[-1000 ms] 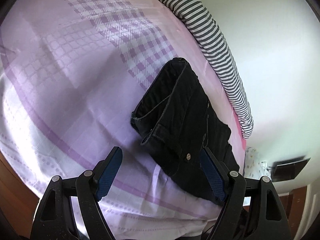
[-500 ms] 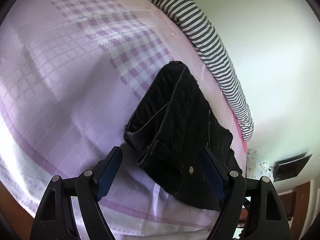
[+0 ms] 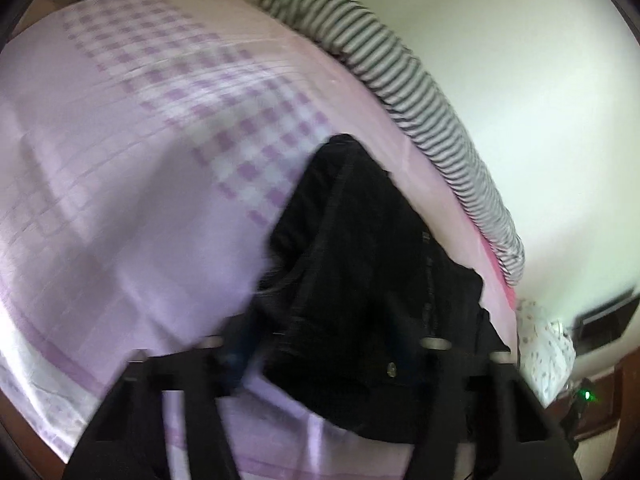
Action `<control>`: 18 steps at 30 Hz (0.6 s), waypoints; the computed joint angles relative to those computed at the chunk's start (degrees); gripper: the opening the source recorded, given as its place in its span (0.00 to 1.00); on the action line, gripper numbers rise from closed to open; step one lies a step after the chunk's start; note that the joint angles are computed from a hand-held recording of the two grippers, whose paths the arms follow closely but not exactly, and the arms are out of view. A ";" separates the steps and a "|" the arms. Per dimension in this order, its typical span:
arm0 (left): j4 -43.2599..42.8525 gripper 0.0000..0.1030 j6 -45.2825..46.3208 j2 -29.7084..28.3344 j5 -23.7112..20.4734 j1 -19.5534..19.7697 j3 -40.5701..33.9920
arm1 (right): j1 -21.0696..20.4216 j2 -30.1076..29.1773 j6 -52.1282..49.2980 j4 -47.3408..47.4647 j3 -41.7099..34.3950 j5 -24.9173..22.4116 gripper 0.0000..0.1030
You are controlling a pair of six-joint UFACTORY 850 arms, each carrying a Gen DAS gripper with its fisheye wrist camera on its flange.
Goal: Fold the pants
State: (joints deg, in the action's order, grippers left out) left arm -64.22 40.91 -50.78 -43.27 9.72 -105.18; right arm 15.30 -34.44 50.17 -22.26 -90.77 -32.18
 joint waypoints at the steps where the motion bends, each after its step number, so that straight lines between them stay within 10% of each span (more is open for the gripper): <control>1: -0.07 0.34 -0.81 -0.65 -1.08 0.29 -0.75 | 0.21 -0.10 0.27 -0.17 -0.09 -0.05 0.59; 18: -1.22 0.22 7.02 6.93 -3.24 -4.83 -1.75 | -0.38 4.03 -0.95 2.11 5.89 9.02 0.59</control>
